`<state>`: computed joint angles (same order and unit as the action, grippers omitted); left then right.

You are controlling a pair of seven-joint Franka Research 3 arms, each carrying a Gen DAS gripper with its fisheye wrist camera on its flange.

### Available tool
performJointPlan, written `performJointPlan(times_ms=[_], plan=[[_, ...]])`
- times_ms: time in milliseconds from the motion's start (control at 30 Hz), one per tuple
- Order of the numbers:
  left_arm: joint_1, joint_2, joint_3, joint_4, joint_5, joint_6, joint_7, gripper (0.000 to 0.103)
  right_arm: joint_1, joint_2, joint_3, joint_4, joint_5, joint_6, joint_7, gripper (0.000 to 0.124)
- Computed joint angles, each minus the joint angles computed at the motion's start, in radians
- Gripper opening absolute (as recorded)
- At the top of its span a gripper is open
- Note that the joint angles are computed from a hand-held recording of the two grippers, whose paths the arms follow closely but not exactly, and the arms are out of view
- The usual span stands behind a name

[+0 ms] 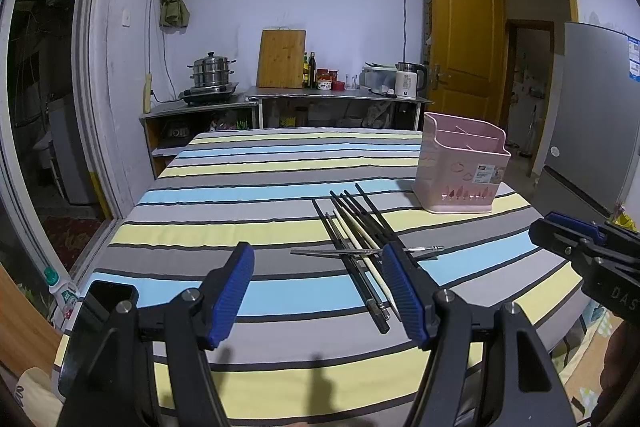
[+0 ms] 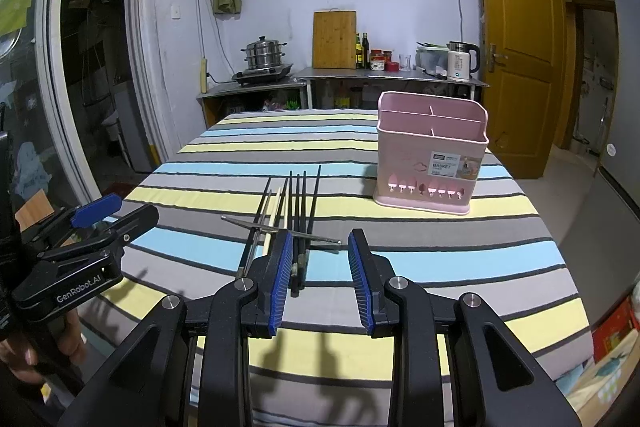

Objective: Organize utensils

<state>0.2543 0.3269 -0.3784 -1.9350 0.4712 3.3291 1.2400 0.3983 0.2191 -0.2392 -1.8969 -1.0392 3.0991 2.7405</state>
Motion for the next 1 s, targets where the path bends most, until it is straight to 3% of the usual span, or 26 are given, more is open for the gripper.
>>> performJointPlan(times_ms=[1000], plan=[[0.03,-0.007,-0.036,-0.004,0.0,-0.005,0.004,0.069,-0.031,-0.017,0.037,-0.002,-0.041,-0.013,0.04,0.03]])
